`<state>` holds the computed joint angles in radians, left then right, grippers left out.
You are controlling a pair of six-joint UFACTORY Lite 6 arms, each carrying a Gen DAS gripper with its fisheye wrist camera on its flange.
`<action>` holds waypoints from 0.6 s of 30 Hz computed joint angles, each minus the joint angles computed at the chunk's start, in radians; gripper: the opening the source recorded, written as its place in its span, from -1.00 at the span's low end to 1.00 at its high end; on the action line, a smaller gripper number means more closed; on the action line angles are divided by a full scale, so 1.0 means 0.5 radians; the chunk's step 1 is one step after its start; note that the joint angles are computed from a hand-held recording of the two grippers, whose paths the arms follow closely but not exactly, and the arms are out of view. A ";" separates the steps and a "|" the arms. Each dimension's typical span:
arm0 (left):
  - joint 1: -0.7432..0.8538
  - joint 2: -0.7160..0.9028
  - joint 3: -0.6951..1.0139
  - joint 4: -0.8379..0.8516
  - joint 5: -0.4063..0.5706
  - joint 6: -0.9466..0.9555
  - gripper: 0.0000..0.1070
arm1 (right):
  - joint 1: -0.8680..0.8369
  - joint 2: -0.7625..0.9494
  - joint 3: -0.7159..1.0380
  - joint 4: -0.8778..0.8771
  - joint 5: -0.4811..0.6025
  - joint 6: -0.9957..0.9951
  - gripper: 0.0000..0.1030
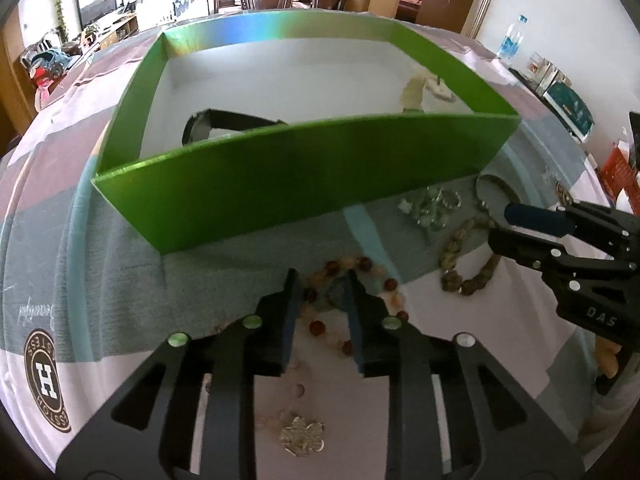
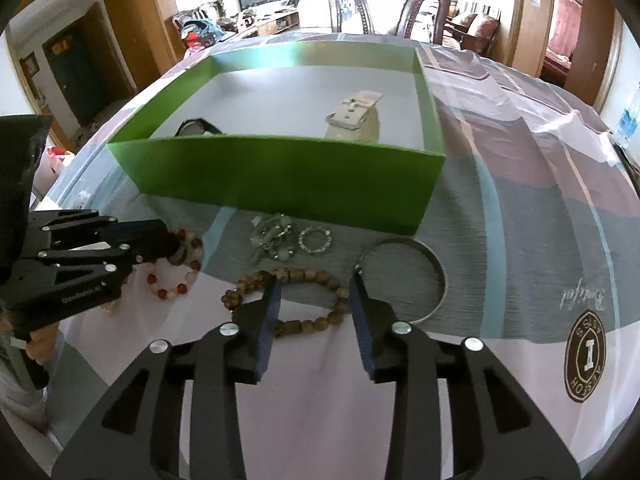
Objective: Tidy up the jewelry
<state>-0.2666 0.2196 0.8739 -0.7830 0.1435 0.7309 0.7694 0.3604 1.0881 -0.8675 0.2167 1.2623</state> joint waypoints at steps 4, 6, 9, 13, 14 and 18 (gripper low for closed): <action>-0.026 -0.026 -0.055 -0.154 -0.038 0.183 -0.38 | 0.001 0.053 0.036 0.071 0.033 -0.069 -0.17; -0.041 -0.032 -0.074 -0.166 -0.066 0.204 -0.38 | -0.012 0.065 0.044 0.132 0.023 -0.127 -0.16; -0.032 -0.048 -0.088 -0.251 -0.054 0.294 -0.38 | -0.011 0.064 0.044 0.142 0.018 -0.144 -0.12; 0.067 -0.103 -0.142 -0.630 0.078 0.745 -0.29 | -0.017 0.070 0.049 0.160 0.020 -0.161 -0.03; 0.076 -0.115 -0.155 -0.682 0.099 0.817 -0.26 | -0.019 0.072 0.051 0.167 0.019 -0.163 -0.02; 0.037 -0.157 -0.212 -0.666 0.047 0.829 -0.25 | -0.022 0.069 0.046 0.176 0.015 -0.167 -0.02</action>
